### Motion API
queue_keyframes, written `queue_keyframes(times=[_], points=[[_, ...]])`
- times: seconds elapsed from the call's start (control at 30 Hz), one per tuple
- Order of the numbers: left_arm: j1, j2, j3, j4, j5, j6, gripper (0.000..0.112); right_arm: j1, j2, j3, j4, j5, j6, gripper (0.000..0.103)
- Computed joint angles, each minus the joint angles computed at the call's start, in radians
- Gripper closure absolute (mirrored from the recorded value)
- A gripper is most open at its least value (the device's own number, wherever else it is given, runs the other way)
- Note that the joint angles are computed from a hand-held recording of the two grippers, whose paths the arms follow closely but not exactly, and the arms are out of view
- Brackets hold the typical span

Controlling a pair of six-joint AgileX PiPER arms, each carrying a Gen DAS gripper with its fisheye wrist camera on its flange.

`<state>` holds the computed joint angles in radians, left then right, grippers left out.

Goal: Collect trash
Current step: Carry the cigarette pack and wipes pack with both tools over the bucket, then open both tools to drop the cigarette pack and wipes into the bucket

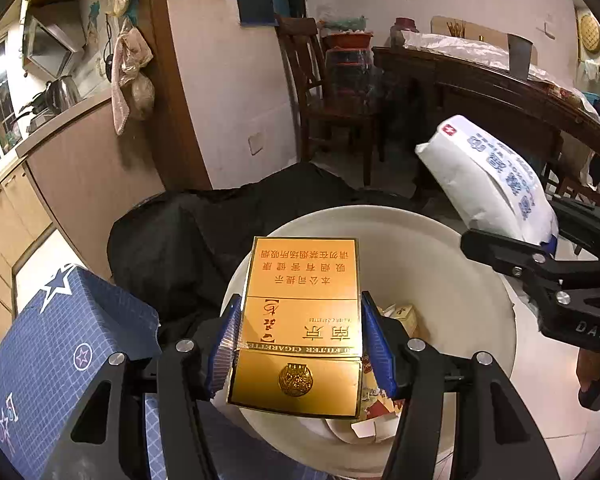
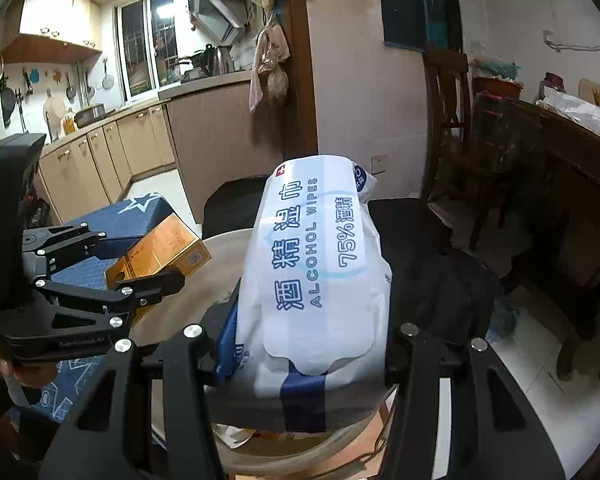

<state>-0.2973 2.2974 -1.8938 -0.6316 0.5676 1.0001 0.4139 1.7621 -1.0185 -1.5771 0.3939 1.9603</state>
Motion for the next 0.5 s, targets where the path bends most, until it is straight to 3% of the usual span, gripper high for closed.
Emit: queue_keyframes(times=[0.07, 0.1, 0.17, 0.5], points=[[-0.004, 0.006, -0.001, -0.013, -0.018, 0.02, 0.051, -0.007, 0.013, -0.016, 0.009, -0.015, -0.033, 0.047], [-0.006, 0.009, -0.003, -0.013, -0.022, 0.025, 0.046, -0.011, 0.02, -0.026, 0.02, -0.02, -0.051, 0.038], [-0.014, 0.017, -0.009, 0.014, -0.046, 0.009, 0.026, -0.021, 0.035, -0.041, 0.044, -0.022, -0.079, 0.035], [-0.014, 0.007, 0.013, 0.002, -0.088, 0.026, 0.026, -0.021, 0.046, -0.029, 0.029, -0.01, -0.07, 0.035]])
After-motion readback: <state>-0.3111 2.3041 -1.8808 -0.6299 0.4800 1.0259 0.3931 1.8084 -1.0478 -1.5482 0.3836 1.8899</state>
